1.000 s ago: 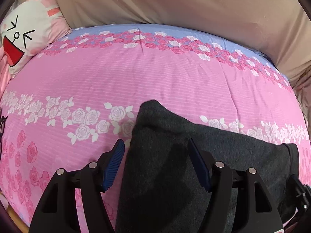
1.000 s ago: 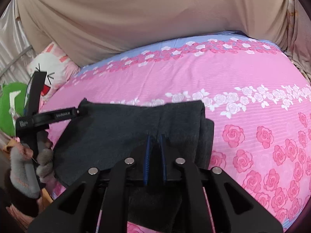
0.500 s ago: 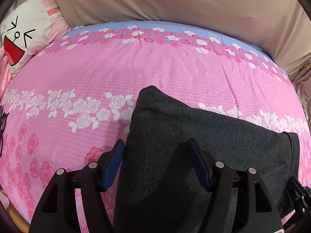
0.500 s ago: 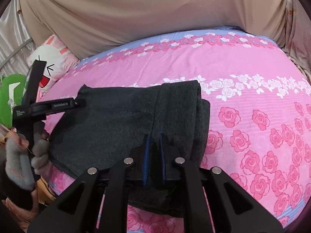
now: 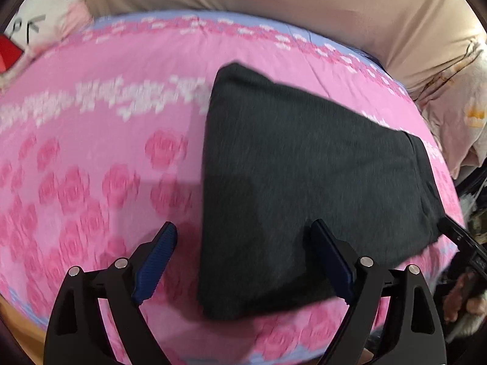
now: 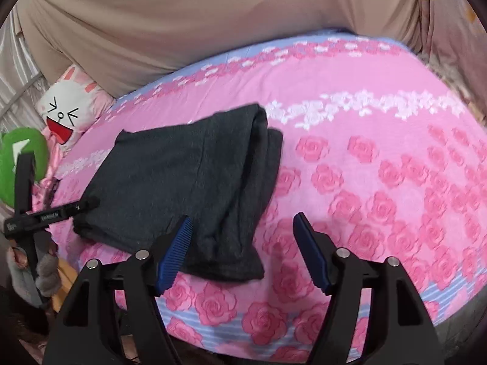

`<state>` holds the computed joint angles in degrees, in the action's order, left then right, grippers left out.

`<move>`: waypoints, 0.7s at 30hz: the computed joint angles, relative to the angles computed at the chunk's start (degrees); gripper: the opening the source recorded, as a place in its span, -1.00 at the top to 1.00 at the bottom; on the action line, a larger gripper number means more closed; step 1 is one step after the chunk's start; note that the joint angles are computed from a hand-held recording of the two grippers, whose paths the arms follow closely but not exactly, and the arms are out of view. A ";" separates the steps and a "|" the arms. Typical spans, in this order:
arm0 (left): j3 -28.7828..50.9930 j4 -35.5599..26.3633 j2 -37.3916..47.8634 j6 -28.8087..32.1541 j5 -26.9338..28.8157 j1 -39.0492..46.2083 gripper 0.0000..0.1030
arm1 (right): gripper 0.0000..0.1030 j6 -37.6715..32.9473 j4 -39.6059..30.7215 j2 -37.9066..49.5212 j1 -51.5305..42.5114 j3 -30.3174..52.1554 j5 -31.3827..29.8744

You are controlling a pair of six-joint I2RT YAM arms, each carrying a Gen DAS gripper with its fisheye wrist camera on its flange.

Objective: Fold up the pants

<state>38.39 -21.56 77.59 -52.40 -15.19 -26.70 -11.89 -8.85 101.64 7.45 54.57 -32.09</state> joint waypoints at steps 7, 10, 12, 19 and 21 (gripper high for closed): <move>-8.40 7.81 -9.31 -1.36 7.72 -0.75 -0.69 | -0.66 -4.72 -9.75 4.58 -0.75 3.92 -9.13; -7.16 9.97 -6.55 -0.83 8.99 -0.13 -0.74 | -0.77 -2.30 -8.78 6.11 0.51 5.25 -9.89; -5.70 10.83 -4.14 -0.64 9.26 0.55 -0.76 | -0.77 0.00 -7.33 7.83 1.03 6.57 -11.06; 6.18 0.72 6.25 -1.26 1.46 -1.44 -0.19 | 0.34 6.58 -1.14 10.00 3.77 8.17 -7.48; 7.79 -4.60 5.51 -1.87 -2.38 -3.66 0.33 | 0.38 4.80 -0.74 6.78 4.35 5.86 -5.11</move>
